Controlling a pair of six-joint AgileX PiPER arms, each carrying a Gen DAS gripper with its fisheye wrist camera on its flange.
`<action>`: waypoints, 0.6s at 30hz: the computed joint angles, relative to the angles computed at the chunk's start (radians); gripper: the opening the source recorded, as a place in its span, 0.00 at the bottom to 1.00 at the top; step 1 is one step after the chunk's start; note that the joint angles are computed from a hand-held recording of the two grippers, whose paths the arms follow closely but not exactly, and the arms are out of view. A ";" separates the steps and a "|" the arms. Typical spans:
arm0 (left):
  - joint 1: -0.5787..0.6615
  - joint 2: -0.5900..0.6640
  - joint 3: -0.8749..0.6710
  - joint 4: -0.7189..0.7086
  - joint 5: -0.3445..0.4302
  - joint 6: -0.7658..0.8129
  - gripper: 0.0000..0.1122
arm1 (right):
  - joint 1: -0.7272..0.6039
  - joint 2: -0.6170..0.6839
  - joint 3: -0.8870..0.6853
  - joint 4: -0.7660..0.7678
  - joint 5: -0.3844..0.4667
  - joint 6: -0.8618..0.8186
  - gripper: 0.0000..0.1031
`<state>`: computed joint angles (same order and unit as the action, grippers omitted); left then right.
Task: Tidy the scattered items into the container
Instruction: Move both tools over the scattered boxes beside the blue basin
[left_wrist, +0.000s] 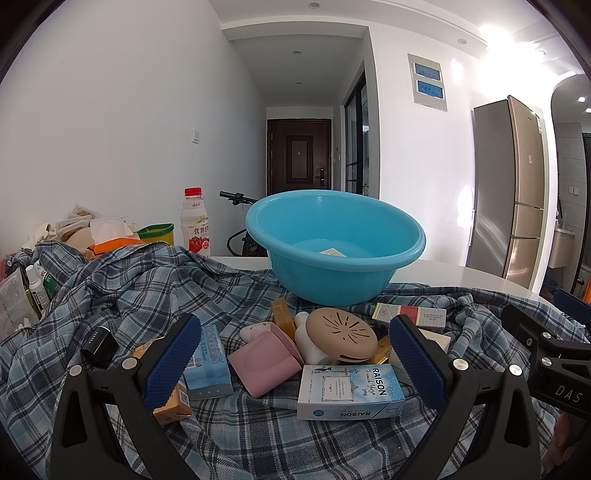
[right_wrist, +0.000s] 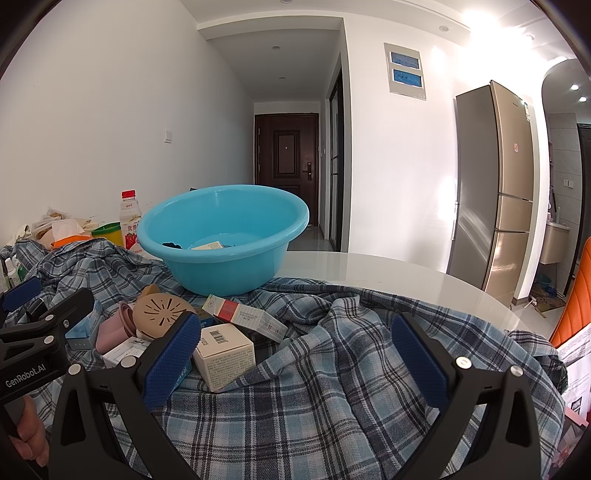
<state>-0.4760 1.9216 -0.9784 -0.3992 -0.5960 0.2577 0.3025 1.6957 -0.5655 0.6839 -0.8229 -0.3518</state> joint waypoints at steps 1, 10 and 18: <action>0.000 0.000 0.000 0.000 0.000 0.000 0.92 | 0.000 0.000 0.000 0.000 0.000 0.000 1.00; 0.001 0.000 0.001 0.006 0.000 -0.004 0.92 | 0.002 0.002 -0.003 0.003 0.000 -0.002 1.00; -0.014 0.001 0.001 -0.068 -0.021 0.047 0.92 | -0.005 -0.006 -0.005 0.004 0.013 -0.011 1.00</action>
<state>-0.4895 1.9229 -0.9770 -0.4669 -0.6174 0.3049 0.2979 1.6901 -0.5709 0.6879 -0.8096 -0.3630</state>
